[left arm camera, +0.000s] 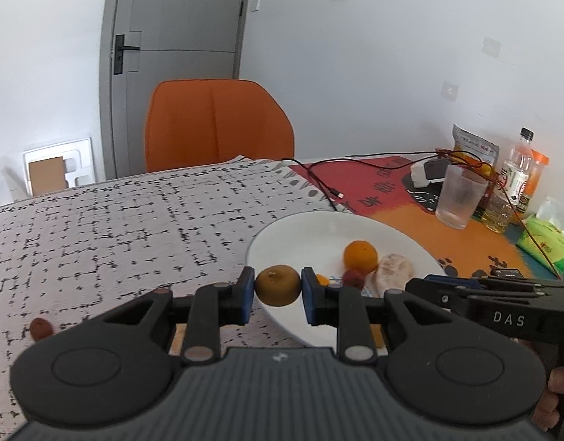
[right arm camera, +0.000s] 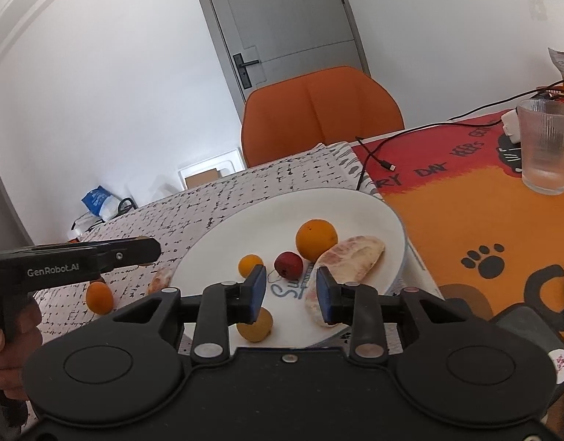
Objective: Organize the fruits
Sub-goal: 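Carry the red plum to the white plate while the left tool carries the apricot there, then open the right tool to drop the plum while the left tool releases the apricot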
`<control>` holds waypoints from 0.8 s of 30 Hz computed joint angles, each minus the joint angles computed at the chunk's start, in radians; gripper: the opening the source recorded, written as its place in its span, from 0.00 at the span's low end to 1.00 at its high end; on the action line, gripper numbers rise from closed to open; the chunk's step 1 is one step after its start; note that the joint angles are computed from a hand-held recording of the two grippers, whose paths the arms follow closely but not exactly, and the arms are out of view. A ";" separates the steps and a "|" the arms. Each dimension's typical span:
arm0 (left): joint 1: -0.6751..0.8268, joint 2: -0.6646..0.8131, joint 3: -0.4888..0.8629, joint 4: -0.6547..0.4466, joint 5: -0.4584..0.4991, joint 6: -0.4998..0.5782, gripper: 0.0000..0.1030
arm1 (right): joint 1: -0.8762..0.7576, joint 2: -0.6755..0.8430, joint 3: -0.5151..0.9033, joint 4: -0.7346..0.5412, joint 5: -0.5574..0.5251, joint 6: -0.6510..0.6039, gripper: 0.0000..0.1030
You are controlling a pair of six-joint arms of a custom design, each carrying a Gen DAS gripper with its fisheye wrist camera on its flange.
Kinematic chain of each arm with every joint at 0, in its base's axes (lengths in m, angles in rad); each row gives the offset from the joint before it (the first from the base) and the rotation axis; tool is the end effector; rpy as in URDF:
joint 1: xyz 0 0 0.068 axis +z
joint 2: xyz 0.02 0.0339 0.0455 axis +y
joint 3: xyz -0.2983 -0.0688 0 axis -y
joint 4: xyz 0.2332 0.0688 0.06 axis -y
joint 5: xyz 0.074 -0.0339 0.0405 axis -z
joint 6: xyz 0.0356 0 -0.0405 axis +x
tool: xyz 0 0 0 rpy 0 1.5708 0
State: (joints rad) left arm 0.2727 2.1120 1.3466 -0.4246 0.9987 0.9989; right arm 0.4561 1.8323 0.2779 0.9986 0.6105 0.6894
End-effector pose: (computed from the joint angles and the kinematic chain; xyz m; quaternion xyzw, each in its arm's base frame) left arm 0.4107 0.0838 0.1643 0.3909 0.7736 -0.2797 0.4129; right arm 0.2322 0.0912 0.1150 0.2421 0.8109 0.0305 0.5319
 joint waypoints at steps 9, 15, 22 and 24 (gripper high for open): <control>-0.032 -0.019 -0.013 -0.028 -0.003 0.011 0.25 | 0.017 -0.031 -0.020 -0.010 0.036 0.015 0.34; -0.017 -0.023 -0.004 -0.038 0.001 0.007 0.42 | 0.029 -0.020 -0.015 -0.009 0.040 0.027 0.36; 0.032 -0.013 0.000 0.147 -0.033 -0.153 0.77 | 0.041 0.002 0.017 -0.003 0.032 0.009 0.49; 0.048 -0.001 0.013 0.193 -0.036 -0.211 0.80 | 0.040 0.005 0.027 -0.003 0.024 -0.002 0.52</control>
